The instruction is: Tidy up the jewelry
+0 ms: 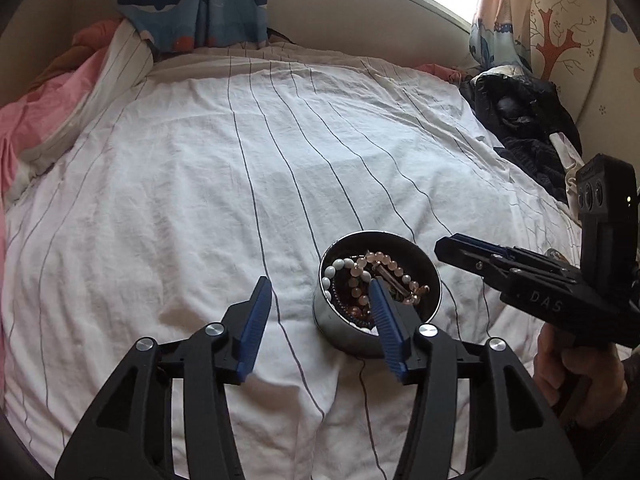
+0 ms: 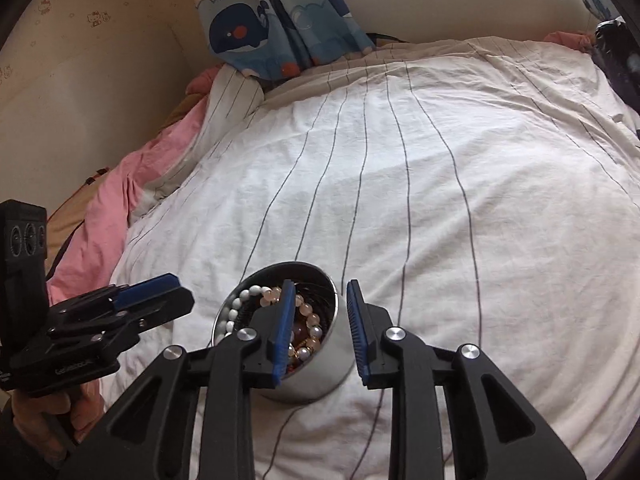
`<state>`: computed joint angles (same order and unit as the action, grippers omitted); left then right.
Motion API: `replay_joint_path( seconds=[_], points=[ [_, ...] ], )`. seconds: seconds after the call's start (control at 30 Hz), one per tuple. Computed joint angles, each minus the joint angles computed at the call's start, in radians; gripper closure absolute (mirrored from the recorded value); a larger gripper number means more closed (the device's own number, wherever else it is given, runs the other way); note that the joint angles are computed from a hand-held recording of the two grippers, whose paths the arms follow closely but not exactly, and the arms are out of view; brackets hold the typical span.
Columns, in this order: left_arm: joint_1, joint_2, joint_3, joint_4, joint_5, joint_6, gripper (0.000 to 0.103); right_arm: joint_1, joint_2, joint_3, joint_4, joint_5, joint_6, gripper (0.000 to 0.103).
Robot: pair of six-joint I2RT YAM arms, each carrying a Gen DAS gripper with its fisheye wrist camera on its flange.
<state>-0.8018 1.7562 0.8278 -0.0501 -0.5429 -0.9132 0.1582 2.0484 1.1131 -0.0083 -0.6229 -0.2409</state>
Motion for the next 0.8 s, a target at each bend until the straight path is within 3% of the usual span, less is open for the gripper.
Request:
replay_joint_path(
  seconds=[0.17,0.2,0.3,0.4,0.57,0.8],
  points=[
    [-0.141,0.037,0.075,-0.256,-0.134,-0.194,0.021,-0.063,-0.113,-0.209,0.079,0.040,-0.063,0.047],
    [-0.165,0.044,0.082,-0.292,-0.147,-0.241,0.018,-0.067,-0.131,-0.254,0.099,0.062,-0.074,0.039],
    [-0.237,0.078,0.109,-0.408,-0.180,-0.385,0.011,-0.076,-0.172,-0.381,0.186,0.130,-0.096,0.028],
    [-0.297,0.125,0.147,-0.514,-0.194,-0.499,0.007,-0.087,-0.188,-0.457,0.246,0.167,-0.091,0.025],
    [-0.360,0.169,0.167,-0.555,-0.182,-0.595,0.007,-0.118,-0.208,-0.544,0.327,0.197,-0.070,0.017],
    [-0.377,0.225,0.196,-0.525,-0.167,-0.586,0.007,-0.122,-0.216,-0.613,0.407,0.251,-0.057,0.010]
  ],
)
